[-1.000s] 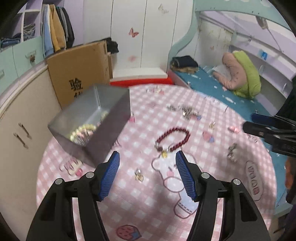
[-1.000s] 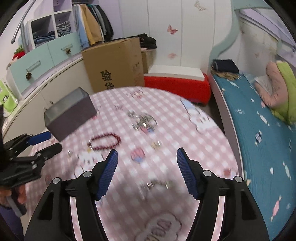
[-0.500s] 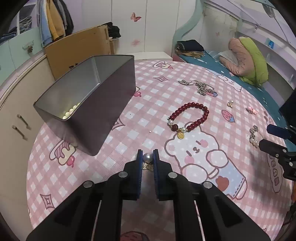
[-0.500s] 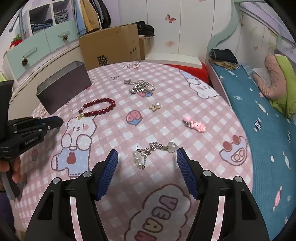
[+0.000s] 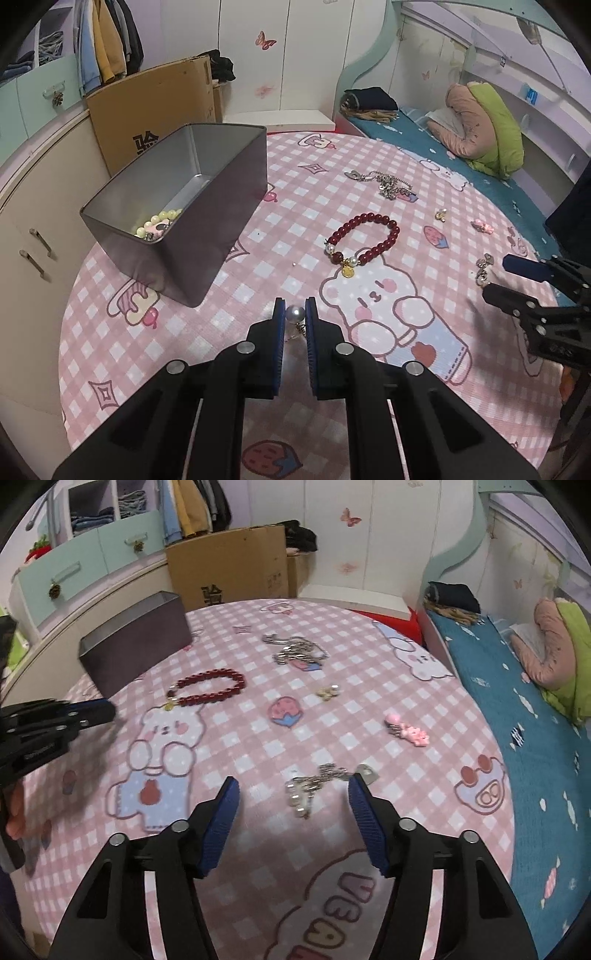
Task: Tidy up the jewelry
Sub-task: 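Grasp a pearl earring with the left tool while the right tool grasps a pearl-heart chain, then carry the earring and pearl chain over the grey box with both tools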
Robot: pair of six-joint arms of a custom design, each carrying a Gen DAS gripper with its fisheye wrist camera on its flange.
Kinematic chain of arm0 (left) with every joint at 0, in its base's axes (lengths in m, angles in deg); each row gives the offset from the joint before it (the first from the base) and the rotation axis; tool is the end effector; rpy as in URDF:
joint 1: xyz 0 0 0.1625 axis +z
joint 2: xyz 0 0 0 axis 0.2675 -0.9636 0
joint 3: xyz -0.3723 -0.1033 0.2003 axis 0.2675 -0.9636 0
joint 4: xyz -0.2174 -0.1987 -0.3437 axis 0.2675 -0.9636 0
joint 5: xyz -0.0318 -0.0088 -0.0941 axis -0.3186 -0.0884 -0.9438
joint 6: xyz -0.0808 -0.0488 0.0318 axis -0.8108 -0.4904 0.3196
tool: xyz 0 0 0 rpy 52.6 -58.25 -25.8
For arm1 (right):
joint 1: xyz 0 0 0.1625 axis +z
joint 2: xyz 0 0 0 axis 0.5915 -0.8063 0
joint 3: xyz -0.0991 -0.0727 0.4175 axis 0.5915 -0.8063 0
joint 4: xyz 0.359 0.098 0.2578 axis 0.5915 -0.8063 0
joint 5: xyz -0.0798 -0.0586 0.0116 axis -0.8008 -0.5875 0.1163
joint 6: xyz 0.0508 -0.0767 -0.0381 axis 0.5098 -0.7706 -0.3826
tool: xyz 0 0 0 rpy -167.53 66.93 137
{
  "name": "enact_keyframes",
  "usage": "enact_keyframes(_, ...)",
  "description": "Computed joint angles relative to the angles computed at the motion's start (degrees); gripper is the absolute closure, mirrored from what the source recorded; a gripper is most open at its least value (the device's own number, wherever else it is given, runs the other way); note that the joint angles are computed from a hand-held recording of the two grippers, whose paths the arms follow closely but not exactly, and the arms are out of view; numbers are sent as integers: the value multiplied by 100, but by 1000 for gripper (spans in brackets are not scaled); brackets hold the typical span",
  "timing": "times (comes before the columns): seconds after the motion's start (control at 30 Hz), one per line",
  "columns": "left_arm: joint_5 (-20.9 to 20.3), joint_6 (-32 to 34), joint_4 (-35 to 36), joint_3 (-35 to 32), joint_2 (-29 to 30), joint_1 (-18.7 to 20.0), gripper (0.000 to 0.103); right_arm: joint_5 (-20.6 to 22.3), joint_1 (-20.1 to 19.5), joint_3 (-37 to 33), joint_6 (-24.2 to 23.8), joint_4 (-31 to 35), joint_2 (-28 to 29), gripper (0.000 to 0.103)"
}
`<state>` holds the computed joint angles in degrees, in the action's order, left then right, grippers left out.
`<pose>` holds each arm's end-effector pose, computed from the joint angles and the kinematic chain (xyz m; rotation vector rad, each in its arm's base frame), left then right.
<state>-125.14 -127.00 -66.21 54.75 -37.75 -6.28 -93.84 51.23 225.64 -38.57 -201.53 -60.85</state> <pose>-0.3616 -0.2588 0.0445 0.6544 2.3903 -0.6786 0.0787 -0.2354 0.3193 0.4834 -2.3365 0.7042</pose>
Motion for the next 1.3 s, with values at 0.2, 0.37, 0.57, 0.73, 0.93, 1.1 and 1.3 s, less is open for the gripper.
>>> enact_keyframes(0.2, -42, 38, -76, 21, -80, -17, 94, 103, -200, 113, -246, -425, 198, 60)
enact_keyframes(0.37, -93, 68, -159, 50, -162, -20, 94, 215, -206, 35, -242, -57, 121, 90)
enact_keyframes(0.57, -114, 113, -214, 60, -227, -41, 94, 282, -225, 53, -165, -2, 67, 93)
enact_keyframes(0.73, -221, 334, -451, 36, -312, -22, 94, 584, -216, -121, 17, 442, -283, 93)
enact_keyframes(0.93, -310, 833, -846, -119, -439, -13, 94, 745, 280, -555, 438, 757, -220, 93)
enact_keyframes(1.1, -183, 1259, -835, -401, -496, -25, 94, 531, 990, -915, 751, 557, 270, 93)
enact_keyframes(1.3, 32, 1570, -650, -698, -574, 73, 94, 219, 1731, -1302, 998, 251, 1101, 93)
